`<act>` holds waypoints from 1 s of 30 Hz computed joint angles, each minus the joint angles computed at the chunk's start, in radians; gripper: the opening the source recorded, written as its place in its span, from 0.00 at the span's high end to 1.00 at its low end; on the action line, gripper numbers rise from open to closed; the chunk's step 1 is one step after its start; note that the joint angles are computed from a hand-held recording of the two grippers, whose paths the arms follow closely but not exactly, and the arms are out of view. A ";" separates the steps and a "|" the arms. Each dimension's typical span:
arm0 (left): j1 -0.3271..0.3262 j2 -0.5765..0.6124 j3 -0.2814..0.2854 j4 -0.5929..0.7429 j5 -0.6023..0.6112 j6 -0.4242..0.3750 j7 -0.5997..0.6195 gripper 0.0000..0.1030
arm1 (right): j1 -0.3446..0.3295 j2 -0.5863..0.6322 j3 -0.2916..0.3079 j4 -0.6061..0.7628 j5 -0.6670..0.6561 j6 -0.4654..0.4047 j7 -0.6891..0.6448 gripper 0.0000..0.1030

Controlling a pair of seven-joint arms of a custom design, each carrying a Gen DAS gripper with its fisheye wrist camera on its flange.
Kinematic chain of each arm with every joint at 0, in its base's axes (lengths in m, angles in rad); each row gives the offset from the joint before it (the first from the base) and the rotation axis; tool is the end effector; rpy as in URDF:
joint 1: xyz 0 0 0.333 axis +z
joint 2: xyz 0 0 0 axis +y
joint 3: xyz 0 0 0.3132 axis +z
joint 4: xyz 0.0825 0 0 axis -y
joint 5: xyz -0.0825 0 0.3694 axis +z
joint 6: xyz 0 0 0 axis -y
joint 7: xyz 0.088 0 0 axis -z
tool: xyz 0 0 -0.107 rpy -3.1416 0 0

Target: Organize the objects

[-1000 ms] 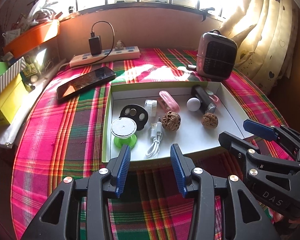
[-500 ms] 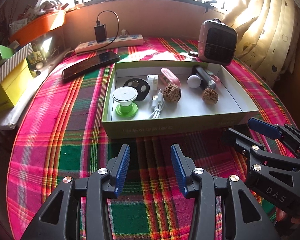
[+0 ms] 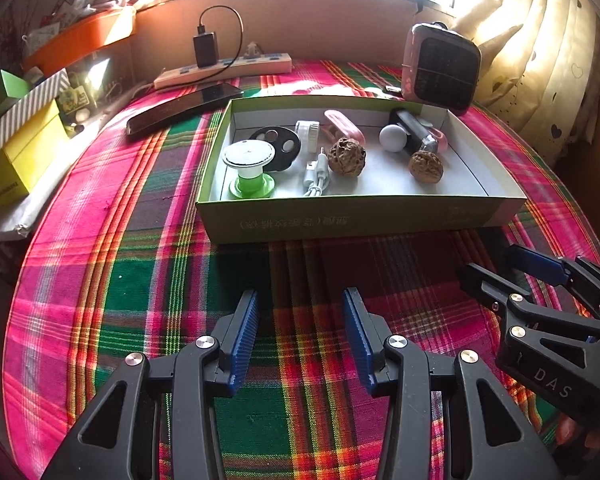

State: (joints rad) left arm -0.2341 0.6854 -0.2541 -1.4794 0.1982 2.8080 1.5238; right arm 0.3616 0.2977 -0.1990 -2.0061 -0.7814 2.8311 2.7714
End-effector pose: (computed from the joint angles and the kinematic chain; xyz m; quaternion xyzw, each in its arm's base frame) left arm 0.6773 -0.3177 0.3643 -0.4838 0.8116 -0.2872 0.1575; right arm 0.6047 0.1430 0.3645 -0.5510 0.7662 -0.2556 0.2097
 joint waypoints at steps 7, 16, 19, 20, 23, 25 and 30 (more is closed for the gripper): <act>-0.022 -0.005 0.028 -0.015 0.026 0.033 -0.049 0.57 | 0.002 -0.004 0.007 0.000 -0.013 -0.041 0.000 0.37; -0.027 -0.005 0.033 -0.016 0.054 0.035 -0.067 0.55 | -0.009 -0.003 0.020 0.004 -0.014 -0.056 0.007 0.31; -0.023 -0.004 0.028 -0.015 0.053 0.035 -0.066 0.54 | -0.012 -0.002 0.023 0.005 -0.007 -0.060 0.001 0.26; -0.023 -0.004 0.029 -0.015 0.055 0.035 -0.067 0.54 | -0.013 -0.002 0.023 0.005 -0.006 -0.060 0.001 0.25; -0.023 -0.004 0.029 -0.015 0.057 0.035 -0.067 0.54 | -0.013 -0.001 0.022 0.005 -0.005 -0.060 0.000 0.25; -0.022 -0.004 0.027 -0.015 0.056 0.035 -0.067 0.54 | -0.013 -0.001 0.022 0.004 -0.005 -0.059 -0.001 0.25; -0.022 -0.003 0.027 -0.015 0.056 0.035 -0.067 0.54 | -0.012 -0.001 0.022 0.005 -0.005 -0.059 -0.001 0.24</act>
State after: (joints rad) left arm -0.2558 0.6820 -0.2273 -1.4944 0.2545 2.8431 1.4566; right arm 0.3492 0.2962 -0.1772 -2.0015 -0.7862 2.7722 2.7705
